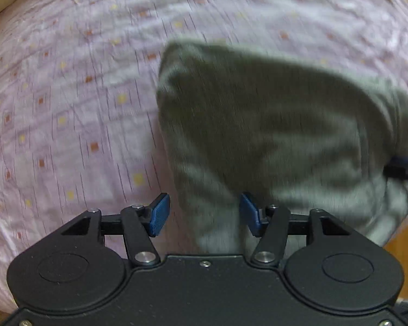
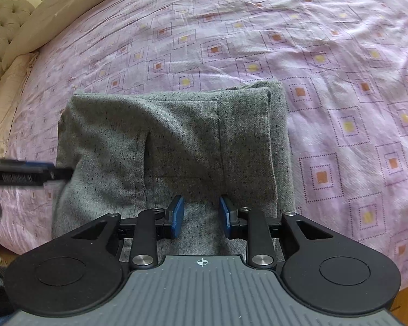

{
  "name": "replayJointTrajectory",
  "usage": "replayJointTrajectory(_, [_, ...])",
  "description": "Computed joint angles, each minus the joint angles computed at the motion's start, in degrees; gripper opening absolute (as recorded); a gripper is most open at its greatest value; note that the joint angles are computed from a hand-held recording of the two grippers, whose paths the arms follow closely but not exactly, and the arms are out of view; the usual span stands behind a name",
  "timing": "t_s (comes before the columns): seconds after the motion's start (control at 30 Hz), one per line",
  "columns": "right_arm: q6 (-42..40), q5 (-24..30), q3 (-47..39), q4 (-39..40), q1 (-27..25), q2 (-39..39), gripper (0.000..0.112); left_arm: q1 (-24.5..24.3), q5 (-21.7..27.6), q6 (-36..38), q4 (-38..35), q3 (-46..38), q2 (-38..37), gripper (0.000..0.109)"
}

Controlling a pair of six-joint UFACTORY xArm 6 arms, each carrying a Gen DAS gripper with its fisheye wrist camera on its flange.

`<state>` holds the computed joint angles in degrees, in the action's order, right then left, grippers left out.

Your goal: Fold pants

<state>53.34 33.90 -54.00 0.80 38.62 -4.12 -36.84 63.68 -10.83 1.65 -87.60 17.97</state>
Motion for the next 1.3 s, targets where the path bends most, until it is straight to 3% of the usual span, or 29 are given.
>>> replayJointTrajectory(0.13, [-2.5, 0.6, 1.3, 2.1, -0.1, -1.9, 0.028, -1.6, -1.6, -2.5, 2.1, 7.6, -5.2, 0.062])
replayJointTrajectory(0.2, [0.6, 1.9, 1.2, -2.4, 0.1, -3.2, 0.034, -0.8, -2.7, -3.9, 1.2, 8.3, -6.5, 0.062])
replayJointTrajectory(0.27, [4.8, 0.5, 2.8, -8.0, -0.1, -5.0, 0.052, 0.2, -4.6, -6.0, 1.7, 8.8, -7.3, 0.062])
replayJointTrajectory(0.3, [6.8, 0.3, 3.5, -10.5, -0.4, -5.7, 0.072, 0.6, -5.4, -7.0, 2.0, 8.8, -7.3, 0.064])
replayJointTrajectory(0.33, [7.3, 0.2, 4.0, -11.1, -1.0, -5.9, 0.082, 1.1, -6.1, -7.7, 2.0, 8.3, -6.8, 0.069])
replayJointTrajectory(0.57, [-3.2, -4.3, 5.9, 3.1, -4.9, -1.7, 0.082, 1.3, -7.3, -5.8, 1.1, 3.2, 0.2, 0.08])
replayJointTrajectory(0.67, [-6.4, -7.0, 6.1, 7.5, -4.9, -0.4, 0.095, 0.8, -7.5, -7.2, 4.3, 2.4, 1.7, 0.101])
replayJointTrajectory(0.73, [-5.8, -6.9, 5.5, 7.8, -4.7, 0.3, 0.103, 1.3, -8.8, -6.2, 2.7, 3.3, 1.7, 0.103])
replayJointTrajectory(0.87, [-3.8, -4.2, 3.2, 5.5, -4.6, 1.6, 0.103, 3.7, -8.6, -4.1, -4.3, 3.8, 1.7, 0.103])
replayJointTrajectory(0.97, [-0.7, -0.8, 0.1, 1.5, -4.0, 3.6, 0.103, 3.5, -7.7, -5.4, -3.5, 3.4, 1.7, 0.103])
replayJointTrajectory(1.07, [1.0, 1.0, -1.4, -0.1, -3.6, 4.3, 0.102, 3.6, -9.7, -7.7, -4.5, 4.6, 1.2, 0.092])
replayJointTrajectory(1.1, [-1.0, -0.5, -0.8, 2.0, -3.6, 3.8, 0.083, 3.4, -11.7, -7.0, -6.2, 6.5, -0.4, 0.068])
replayJointTrajectory(1.13, [-5.4, -2.8, 0.1, 6.6, -3.7, 3.2, 0.053, 3.4, -13.5, -5.0, -9.6, 8.0, -1.8, 0.022])
replayJointTrajectory(1.2, [-9.5, -2.5, -0.2, 11.4, -4.1, 2.5, 0.034, 2.4, -13.4, -6.3, -11.2, 8.3, -3.1, 0.015])
replayJointTrajectory(1.3, [-11.5, -0.6, -1.6, 11.3, -4.2, 1.4, 0.028, 1.1, -12.4, -9.9, -7.1, 6.9, -3.4, 0.014])
